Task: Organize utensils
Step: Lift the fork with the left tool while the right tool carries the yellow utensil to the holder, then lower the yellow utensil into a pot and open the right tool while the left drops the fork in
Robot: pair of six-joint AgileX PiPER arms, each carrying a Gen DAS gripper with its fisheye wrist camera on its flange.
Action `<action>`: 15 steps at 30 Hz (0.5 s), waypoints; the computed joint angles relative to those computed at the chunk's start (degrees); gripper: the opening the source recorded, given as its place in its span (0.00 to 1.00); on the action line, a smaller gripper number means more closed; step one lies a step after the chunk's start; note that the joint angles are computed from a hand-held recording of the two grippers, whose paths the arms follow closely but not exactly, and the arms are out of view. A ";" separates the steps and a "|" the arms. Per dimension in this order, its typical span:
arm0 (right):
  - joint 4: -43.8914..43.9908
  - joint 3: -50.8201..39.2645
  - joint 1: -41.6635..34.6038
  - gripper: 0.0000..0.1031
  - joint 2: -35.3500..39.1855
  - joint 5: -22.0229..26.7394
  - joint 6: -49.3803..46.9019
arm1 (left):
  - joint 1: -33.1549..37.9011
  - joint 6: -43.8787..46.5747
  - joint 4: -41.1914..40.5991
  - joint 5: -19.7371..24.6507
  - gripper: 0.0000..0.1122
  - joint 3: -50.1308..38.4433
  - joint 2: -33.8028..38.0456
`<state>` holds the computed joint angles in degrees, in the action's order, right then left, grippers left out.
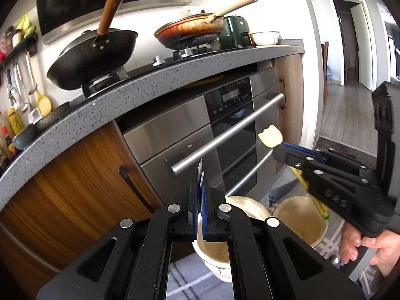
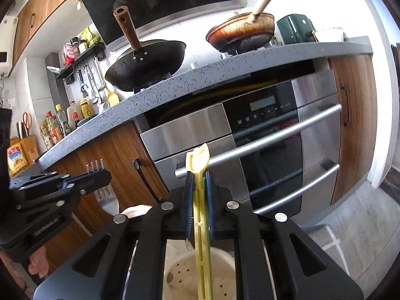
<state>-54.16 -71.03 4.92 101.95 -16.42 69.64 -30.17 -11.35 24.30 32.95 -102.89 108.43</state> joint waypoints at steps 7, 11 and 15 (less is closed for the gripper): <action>6.17 2.10 -0.31 0.10 1.07 -2.86 -6.07 | -0.04 0.20 0.48 -0.29 0.03 0.46 0.16; 7.43 4.09 -1.38 0.10 0.60 -5.15 -7.48 | 0.18 0.38 -0.05 -0.37 0.03 0.69 0.33; 8.38 5.26 -1.97 0.10 0.27 -6.34 -8.04 | 0.40 1.06 -1.22 -0.19 0.03 0.15 0.73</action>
